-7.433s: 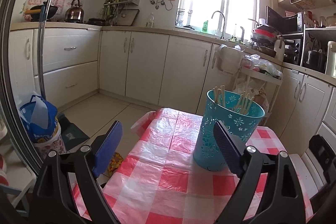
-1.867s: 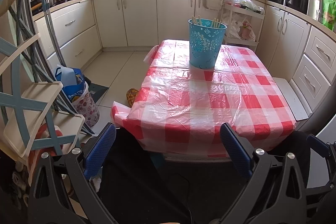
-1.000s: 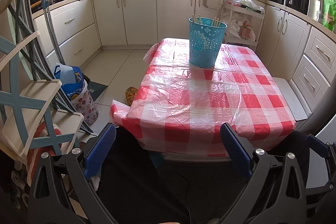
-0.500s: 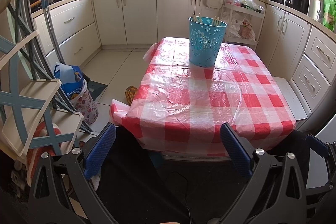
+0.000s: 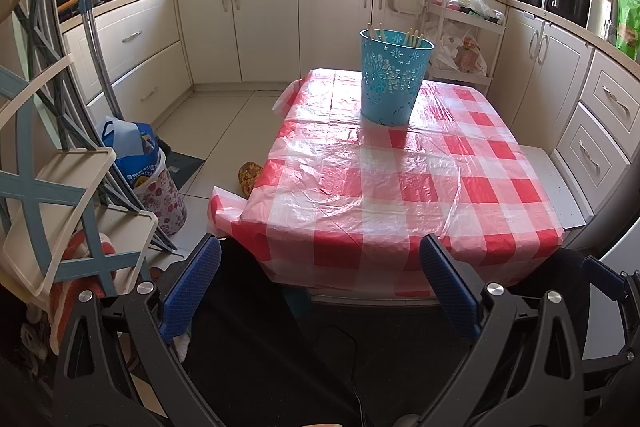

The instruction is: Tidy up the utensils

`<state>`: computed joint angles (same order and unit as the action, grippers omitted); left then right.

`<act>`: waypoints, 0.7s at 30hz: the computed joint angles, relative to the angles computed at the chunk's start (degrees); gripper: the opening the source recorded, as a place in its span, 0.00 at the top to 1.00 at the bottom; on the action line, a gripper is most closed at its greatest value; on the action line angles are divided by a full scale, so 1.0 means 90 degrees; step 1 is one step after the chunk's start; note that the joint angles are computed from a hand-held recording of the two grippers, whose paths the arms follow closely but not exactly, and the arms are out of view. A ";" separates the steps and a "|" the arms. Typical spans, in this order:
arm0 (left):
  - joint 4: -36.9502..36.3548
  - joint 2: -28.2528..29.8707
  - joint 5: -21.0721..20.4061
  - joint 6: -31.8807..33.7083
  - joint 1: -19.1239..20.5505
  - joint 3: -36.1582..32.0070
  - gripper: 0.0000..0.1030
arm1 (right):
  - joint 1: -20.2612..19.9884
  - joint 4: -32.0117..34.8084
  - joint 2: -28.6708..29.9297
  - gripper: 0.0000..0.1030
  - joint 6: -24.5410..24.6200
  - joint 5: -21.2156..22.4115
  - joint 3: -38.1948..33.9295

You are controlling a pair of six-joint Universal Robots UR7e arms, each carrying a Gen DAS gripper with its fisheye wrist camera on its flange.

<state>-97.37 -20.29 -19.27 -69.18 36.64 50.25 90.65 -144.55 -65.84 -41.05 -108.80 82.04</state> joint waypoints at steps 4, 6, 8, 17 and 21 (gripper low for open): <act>-0.0036 0.0004 -0.0004 -0.0001 -0.0002 0.0028 0.07 | -0.0003 -0.0002 0.0006 0.07 -0.0007 0.0002 -0.0004; -0.0033 -0.0003 -0.0005 0.0009 0.0003 0.0024 0.07 | -0.0002 0.0002 0.0008 0.07 -0.0005 0.0001 -0.0008; -0.0032 -0.0002 -0.0006 0.0002 0.0000 0.0028 0.07 | -0.0004 0.0005 0.0002 0.07 -0.0002 -0.0001 0.0000; -0.0042 -0.0012 -0.0010 0.0014 0.0002 0.0037 0.07 | 0.0004 0.0017 0.0010 0.07 0.0000 -0.0009 -0.0017; -0.0050 -0.0016 -0.0012 0.0018 0.0002 0.0043 0.07 | 0.0006 0.0020 0.0013 0.07 0.0002 -0.0011 -0.0022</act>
<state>-97.82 -20.43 -19.37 -69.02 36.65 50.63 90.70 -144.37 -65.72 -41.04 -108.90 81.84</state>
